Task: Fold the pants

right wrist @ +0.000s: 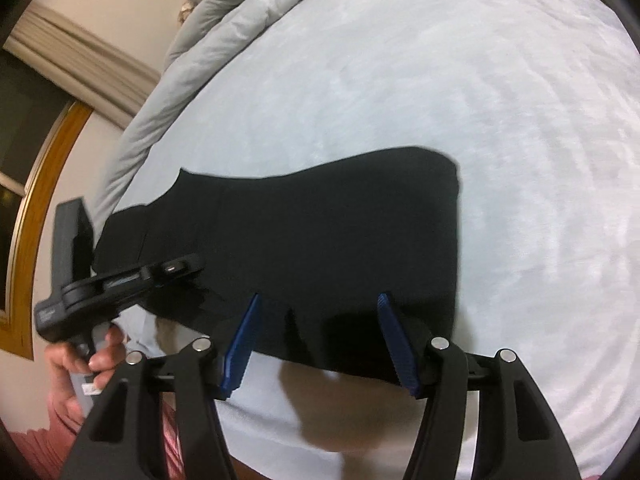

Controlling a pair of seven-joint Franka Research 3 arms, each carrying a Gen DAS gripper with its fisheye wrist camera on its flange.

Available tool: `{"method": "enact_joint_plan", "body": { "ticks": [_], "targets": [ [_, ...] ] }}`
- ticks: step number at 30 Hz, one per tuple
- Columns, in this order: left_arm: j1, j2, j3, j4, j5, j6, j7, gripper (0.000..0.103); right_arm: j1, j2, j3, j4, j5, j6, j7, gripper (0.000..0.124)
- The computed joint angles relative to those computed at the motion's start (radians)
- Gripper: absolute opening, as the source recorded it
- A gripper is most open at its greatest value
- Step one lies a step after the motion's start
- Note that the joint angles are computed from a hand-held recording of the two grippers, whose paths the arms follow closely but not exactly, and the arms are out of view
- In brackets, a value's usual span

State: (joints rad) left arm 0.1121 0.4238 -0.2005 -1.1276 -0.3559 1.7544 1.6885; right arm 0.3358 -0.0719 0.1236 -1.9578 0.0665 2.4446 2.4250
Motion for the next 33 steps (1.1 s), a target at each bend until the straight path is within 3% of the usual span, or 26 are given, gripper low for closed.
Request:
{"method": "enact_joint_plan", "body": {
  "ticks": [3, 7, 12, 19, 23, 25, 28, 33],
  "targets": [
    [0.024, -0.031, -0.003, -0.03, -0.046, 0.038, 0.029, 0.01, -0.006, -0.017, -0.001, -0.02, -0.013, 0.006, 0.024, 0.061],
    [0.023, -0.039, 0.02, -0.031, 0.002, 0.066, 0.057, 0.01, -0.013, -0.017, 0.005, -0.008, -0.057, -0.013, 0.04, 0.062],
    [0.013, 0.037, 0.031, 0.068, 0.108, -0.014, 0.092, 0.011, -0.004, 0.031, 0.003, 0.043, -0.061, -0.048, 0.014, 0.062],
    [-0.021, 0.048, 0.026, 0.056, 0.195, 0.018, 0.141, 0.014, 0.027, 0.157, -0.017, 0.185, -0.125, -0.273, 0.044, 0.06],
    [-0.019, 0.085, 0.019, 0.133, 0.191, -0.031, 0.148, 0.02, 0.018, 0.125, -0.032, 0.099, -0.01, -0.171, 0.056, 0.058],
    [-0.011, 0.079, 0.022, 0.145, 0.188, -0.018, 0.148, 0.021, 0.025, 0.113, -0.03, 0.111, -0.075, -0.186, 0.091, 0.057],
    [-0.002, 0.032, 0.02, 0.102, 0.175, 0.073, 0.163, 0.022, 0.039, 0.099, -0.023, 0.158, -0.245, -0.219, 0.155, 0.057],
    [-0.022, 0.081, -0.017, 0.205, 0.113, 0.022, 0.172, 0.024, 0.032, 0.147, -0.025, 0.214, -0.183, -0.137, 0.058, 0.056]
  ]
}}
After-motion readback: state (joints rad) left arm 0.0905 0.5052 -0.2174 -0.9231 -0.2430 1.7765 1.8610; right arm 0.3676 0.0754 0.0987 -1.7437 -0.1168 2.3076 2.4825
